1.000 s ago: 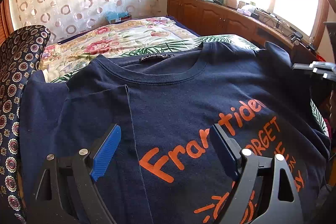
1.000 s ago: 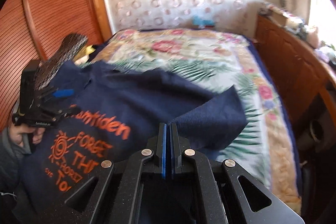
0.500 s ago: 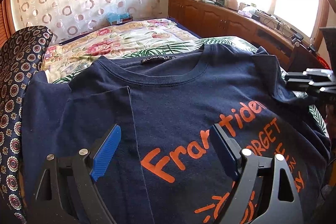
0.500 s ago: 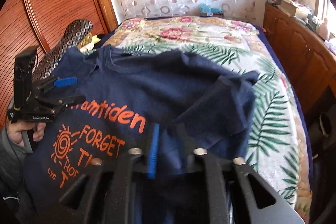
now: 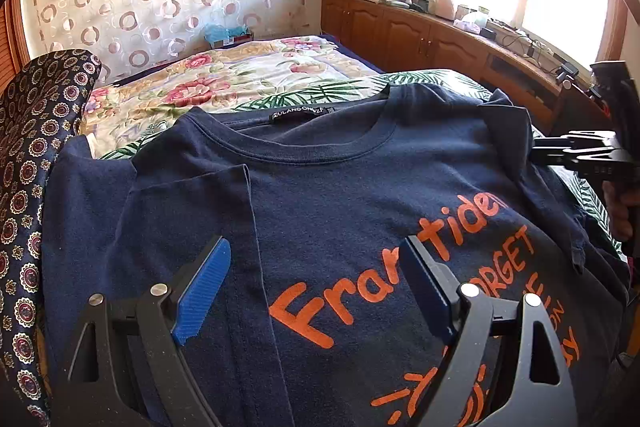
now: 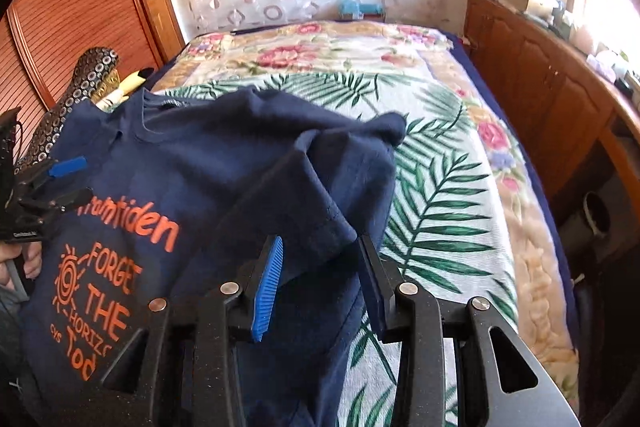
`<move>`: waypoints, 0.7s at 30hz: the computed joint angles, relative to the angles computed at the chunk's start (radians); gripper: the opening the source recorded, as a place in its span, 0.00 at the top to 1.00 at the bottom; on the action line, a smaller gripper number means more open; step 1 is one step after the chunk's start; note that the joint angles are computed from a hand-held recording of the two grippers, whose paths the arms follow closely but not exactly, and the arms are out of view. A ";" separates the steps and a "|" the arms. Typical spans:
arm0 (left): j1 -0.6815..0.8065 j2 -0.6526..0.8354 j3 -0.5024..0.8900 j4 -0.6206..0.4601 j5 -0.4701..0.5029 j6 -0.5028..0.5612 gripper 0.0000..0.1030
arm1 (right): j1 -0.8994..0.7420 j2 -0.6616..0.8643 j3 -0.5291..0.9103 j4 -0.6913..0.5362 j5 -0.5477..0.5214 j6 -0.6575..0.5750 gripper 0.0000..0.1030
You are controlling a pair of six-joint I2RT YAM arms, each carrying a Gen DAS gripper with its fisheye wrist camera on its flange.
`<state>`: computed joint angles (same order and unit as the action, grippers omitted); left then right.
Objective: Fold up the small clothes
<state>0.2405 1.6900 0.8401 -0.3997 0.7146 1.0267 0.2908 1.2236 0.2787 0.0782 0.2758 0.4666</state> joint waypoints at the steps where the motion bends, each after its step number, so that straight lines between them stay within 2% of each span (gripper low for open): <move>1: 0.001 0.000 0.000 -0.001 0.000 0.000 0.16 | -0.017 0.035 0.010 0.023 -0.016 -0.009 0.62; 3: 0.000 0.000 0.001 -0.001 0.000 0.001 0.16 | -0.058 0.060 0.015 0.061 -0.061 -0.041 0.63; 5: 0.000 0.000 0.001 -0.001 0.000 0.001 0.16 | -0.072 0.061 0.025 0.072 -0.088 -0.062 0.87; 8: 0.001 0.001 0.002 -0.003 0.000 0.002 0.16 | -0.073 0.053 0.035 0.092 -0.115 -0.101 0.96; 15: 0.006 0.000 0.001 0.003 0.005 -0.004 0.16 | -0.007 0.068 0.101 0.104 -0.141 -0.147 0.97; 21: 0.006 0.002 0.002 0.004 0.006 -0.007 0.16 | 0.034 0.227 0.230 0.171 -0.193 -0.177 0.97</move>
<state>0.2469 1.6917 0.8421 -0.3960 0.7211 1.0200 0.3251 1.4507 0.5083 0.2491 0.0824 0.2892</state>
